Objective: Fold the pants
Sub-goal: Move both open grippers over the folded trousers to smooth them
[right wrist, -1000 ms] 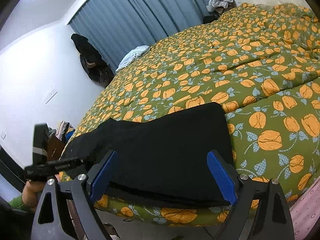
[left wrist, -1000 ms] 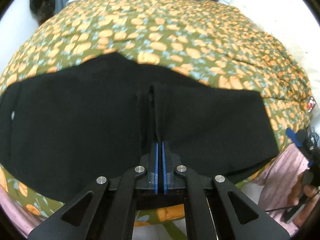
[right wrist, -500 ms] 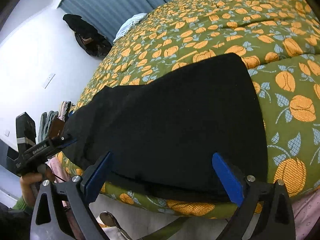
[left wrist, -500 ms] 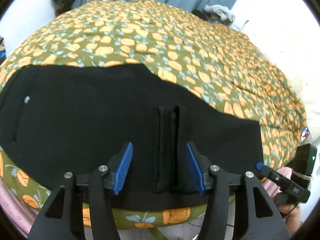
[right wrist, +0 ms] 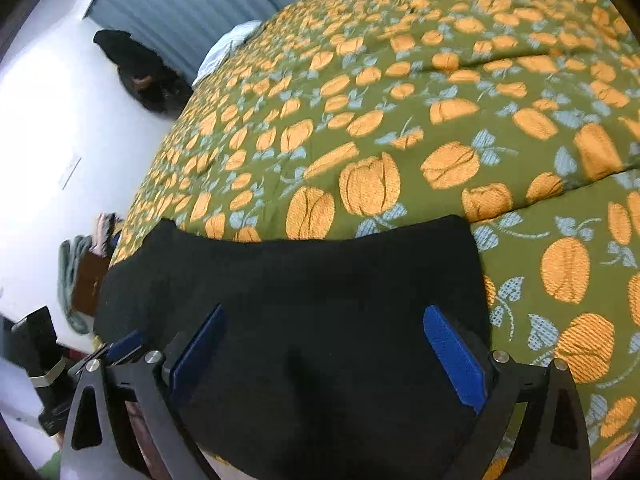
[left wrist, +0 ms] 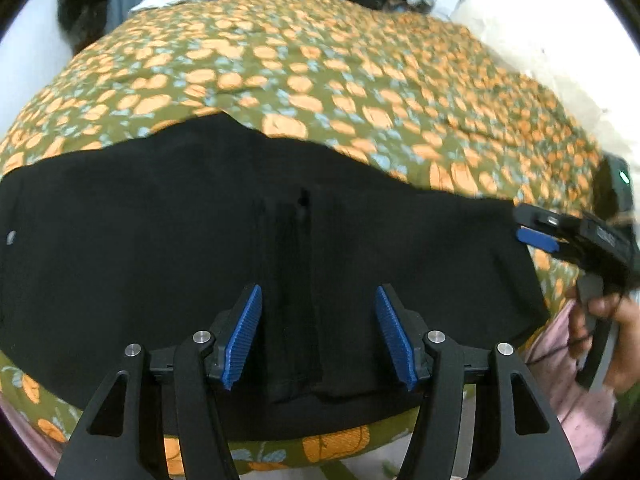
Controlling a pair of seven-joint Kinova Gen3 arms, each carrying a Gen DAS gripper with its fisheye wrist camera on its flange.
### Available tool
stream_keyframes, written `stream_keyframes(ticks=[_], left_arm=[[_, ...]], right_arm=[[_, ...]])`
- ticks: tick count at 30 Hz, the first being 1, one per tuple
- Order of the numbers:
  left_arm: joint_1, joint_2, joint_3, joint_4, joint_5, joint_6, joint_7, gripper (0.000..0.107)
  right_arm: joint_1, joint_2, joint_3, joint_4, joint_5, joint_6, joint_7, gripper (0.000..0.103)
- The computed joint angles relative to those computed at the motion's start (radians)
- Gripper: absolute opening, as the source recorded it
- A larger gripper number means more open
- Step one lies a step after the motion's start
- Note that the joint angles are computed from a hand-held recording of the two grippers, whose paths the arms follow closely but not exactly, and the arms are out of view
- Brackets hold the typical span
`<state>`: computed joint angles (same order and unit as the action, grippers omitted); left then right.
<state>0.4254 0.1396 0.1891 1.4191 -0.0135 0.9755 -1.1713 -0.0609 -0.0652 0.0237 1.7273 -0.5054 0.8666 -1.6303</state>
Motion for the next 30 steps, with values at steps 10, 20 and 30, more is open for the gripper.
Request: stream_keyframes(ticks=[10, 20, 30], left_arm=[[-0.162, -0.085, -0.079, 0.027, 0.008, 0.029, 0.064, 0.078], [-0.250, -0.103, -0.098, 0.017, -0.062, 0.093, 0.082, 0.078], [-0.302, -0.062, -0.123, -0.038, -0.047, 0.134, 0.070, 0.078]], right_arm=[[-0.086, -0.206, -0.108, 0.178, 0.207, -0.164, -0.210, 0.099], [-0.140, -0.206, -0.048, 0.211, 0.195, -0.169, -0.196, 0.099], [-0.162, -0.204, -0.017, 0.227, 0.140, -0.182, -0.143, 0.099]])
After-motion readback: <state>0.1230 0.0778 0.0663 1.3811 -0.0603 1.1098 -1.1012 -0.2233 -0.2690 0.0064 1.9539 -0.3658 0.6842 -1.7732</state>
